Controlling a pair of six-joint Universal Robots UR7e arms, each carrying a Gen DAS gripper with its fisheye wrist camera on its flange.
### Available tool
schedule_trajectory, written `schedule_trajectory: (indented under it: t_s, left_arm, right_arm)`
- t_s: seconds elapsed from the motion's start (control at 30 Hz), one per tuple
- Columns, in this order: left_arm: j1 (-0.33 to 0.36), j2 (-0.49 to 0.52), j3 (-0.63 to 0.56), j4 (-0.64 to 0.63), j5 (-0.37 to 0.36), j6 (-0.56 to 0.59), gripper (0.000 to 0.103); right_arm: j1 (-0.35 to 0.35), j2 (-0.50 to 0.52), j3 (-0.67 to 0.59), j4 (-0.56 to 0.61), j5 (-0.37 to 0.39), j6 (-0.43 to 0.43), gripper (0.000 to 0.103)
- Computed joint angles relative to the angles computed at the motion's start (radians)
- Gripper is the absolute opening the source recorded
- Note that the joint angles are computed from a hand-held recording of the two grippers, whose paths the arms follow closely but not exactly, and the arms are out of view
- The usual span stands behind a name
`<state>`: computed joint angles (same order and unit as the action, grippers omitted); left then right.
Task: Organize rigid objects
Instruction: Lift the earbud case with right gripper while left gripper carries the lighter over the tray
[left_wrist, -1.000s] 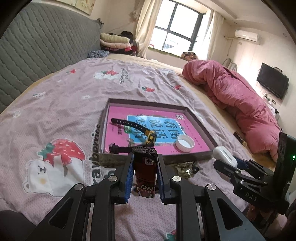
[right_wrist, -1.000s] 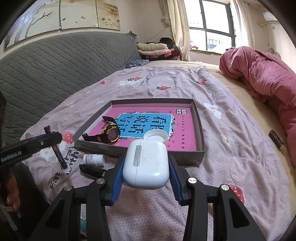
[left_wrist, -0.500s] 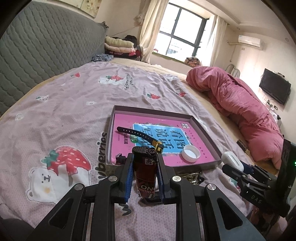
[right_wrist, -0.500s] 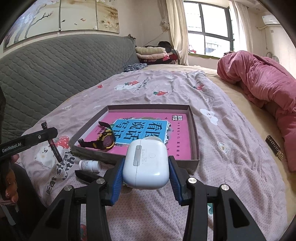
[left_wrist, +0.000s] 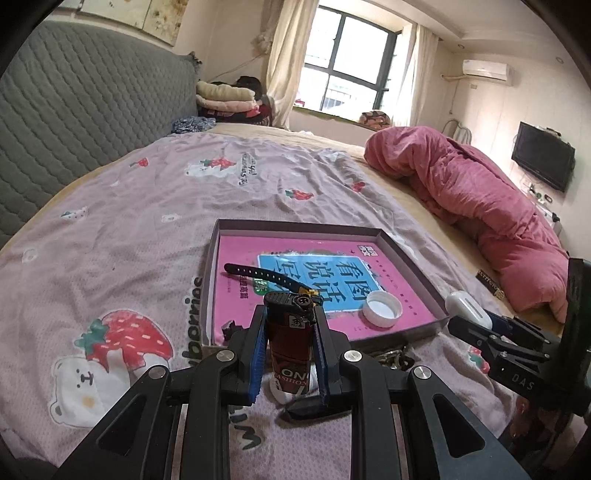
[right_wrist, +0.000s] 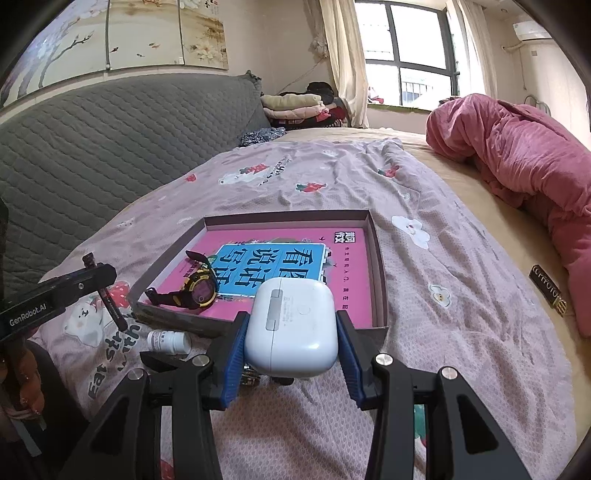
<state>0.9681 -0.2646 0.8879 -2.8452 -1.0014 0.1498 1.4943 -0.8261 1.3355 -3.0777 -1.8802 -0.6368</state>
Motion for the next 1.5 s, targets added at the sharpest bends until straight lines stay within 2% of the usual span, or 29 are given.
schedule_trajectory:
  t_s: [0.5, 0.97, 1.5]
  left_arm:
    - [0.026, 0.068, -0.148, 0.054, -0.020, -0.008, 0.023]
    - [0.040, 0.136, -0.279, 0.116, -0.026, -0.024, 0.023]
    - [0.057, 0.259, -0.521, 0.253, 0.007, -0.045, 0.023]
  right_arm:
    - [-0.022, 0.006, -0.034, 0.038, 0.013, 0.088, 0.045]
    - [-0.016, 0.024, -0.056, 0.032, 0.003, 0.059, 0.045]
    - [-0.022, 0.053, -0.104, 0.062, -0.018, 0.053, 0.045]
